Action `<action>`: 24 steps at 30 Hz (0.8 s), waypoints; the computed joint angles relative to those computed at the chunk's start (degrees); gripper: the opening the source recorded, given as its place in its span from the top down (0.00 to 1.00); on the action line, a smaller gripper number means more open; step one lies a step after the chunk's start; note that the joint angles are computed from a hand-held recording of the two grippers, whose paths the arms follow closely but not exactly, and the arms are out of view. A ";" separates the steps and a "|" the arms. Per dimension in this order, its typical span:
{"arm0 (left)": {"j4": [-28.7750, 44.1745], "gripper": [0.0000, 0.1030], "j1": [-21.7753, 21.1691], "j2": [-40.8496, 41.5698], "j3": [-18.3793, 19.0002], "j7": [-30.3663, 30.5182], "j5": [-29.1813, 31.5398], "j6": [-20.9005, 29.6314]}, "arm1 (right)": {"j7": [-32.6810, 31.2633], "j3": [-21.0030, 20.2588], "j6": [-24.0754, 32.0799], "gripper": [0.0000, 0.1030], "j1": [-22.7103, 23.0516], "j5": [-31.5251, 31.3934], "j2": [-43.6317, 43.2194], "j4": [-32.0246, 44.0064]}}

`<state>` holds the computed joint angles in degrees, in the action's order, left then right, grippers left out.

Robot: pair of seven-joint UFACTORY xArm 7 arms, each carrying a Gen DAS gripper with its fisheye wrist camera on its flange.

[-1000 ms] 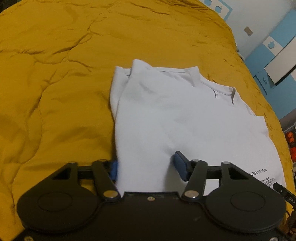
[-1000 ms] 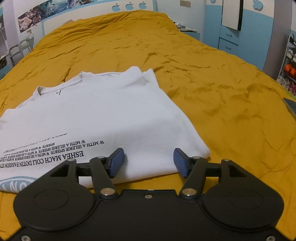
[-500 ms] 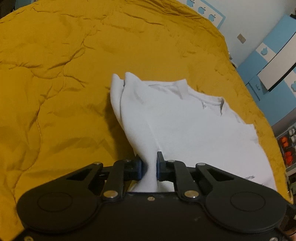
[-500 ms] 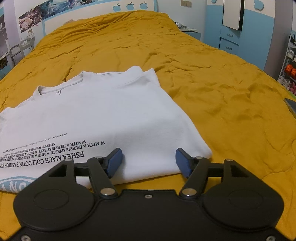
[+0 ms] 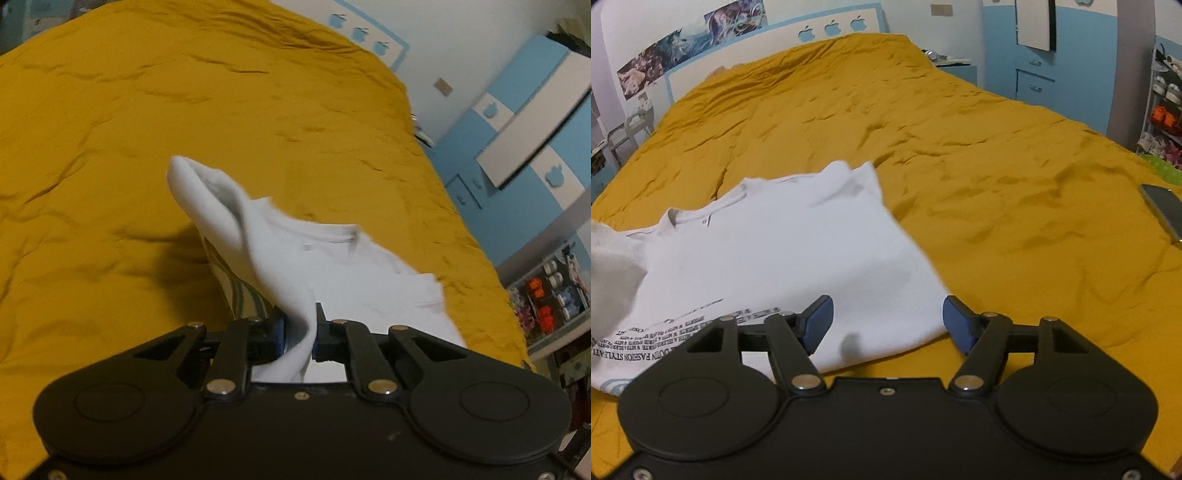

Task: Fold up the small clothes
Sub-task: 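Grasp the shirt edge with the left gripper and lift it, then flip the shirt over with the left gripper, laying the ADA print up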

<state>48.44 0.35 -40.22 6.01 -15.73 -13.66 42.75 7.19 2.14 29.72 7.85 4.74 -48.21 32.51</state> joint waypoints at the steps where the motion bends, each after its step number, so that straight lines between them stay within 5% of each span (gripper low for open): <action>1: 1.27 0.91 -0.49 1.35 -0.82 -0.49 -0.11 -0.33 | -0.56 -0.67 0.44 0.35 -0.05 -0.13 -0.14 0.16; 11: 11.41 0.91 -6.19 15.23 -7.03 -6.41 -1.23 -4.17 | -7.88 -6.11 1.60 0.34 -0.13 2.20 1.33 1.89; 19: 19.32 0.91 -10.92 27.56 -9.84 -7.55 -2.91 -6.81 | -10.87 -8.54 -0.34 0.34 -5.04 2.24 2.63 1.59; 24: 23.74 0.91 -11.49 34.26 -13.41 -15.03 6.03 -6.36 | -12.88 -11.21 -0.53 0.34 -6.50 4.12 4.25 1.92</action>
